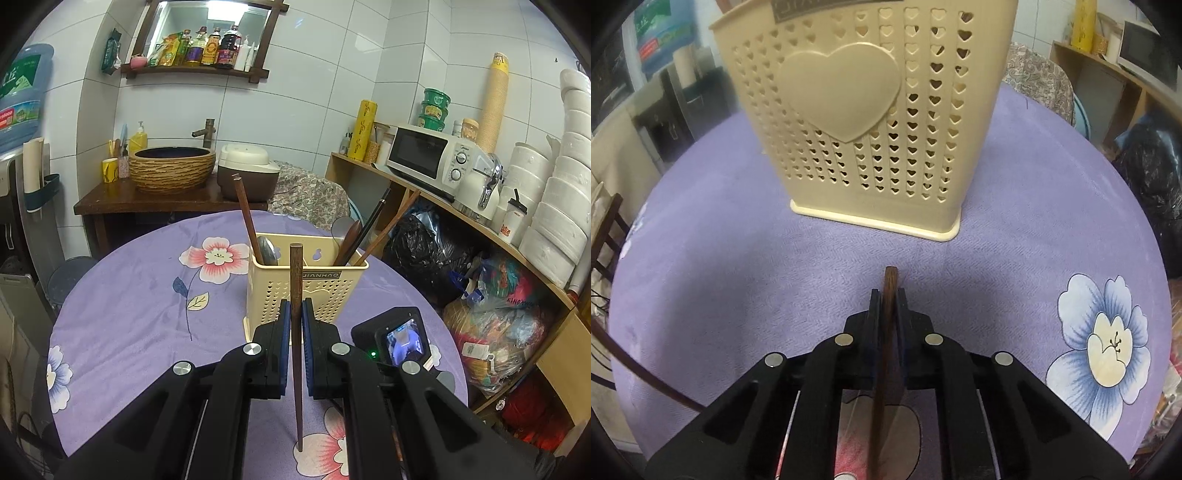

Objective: Organize utensils
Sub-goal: 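Lift both brown chopsticks and carry them over the beige holder, then lower both chopsticks into the beige holder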

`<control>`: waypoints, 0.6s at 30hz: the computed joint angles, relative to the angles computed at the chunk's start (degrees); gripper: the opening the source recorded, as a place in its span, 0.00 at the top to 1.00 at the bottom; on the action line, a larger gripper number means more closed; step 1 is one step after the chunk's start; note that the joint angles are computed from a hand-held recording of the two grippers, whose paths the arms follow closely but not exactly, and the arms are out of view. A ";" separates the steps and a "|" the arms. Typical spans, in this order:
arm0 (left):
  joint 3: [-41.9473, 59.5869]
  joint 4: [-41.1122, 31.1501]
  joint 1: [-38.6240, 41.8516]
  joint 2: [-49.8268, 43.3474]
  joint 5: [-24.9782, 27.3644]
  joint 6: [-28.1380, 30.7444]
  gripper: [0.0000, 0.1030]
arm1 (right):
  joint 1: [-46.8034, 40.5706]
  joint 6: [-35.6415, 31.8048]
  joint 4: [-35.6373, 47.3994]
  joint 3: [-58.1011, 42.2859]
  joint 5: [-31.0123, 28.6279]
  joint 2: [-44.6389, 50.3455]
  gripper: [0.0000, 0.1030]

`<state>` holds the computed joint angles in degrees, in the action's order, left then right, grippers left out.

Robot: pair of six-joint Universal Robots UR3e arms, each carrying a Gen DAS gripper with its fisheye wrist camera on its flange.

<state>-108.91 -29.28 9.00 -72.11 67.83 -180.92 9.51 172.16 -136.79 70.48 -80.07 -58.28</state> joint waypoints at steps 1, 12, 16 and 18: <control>0.00 0.00 0.00 0.00 0.00 0.00 0.92 | -0.40 0.24 -0.44 0.87 1.15 -0.95 0.92; -0.26 0.04 0.91 0.41 -0.71 -0.72 0.92 | -13.40 -0.55 -8.23 23.59 20.71 -32.43 0.92; -0.86 0.24 1.22 0.90 -0.91 -0.96 0.92 | -18.82 -1.74 -5.69 25.62 26.74 -41.36 0.92; -0.91 0.46 1.15 0.81 -0.74 -1.11 0.92 | -19.30 -2.12 -5.58 25.61 27.04 -42.17 0.92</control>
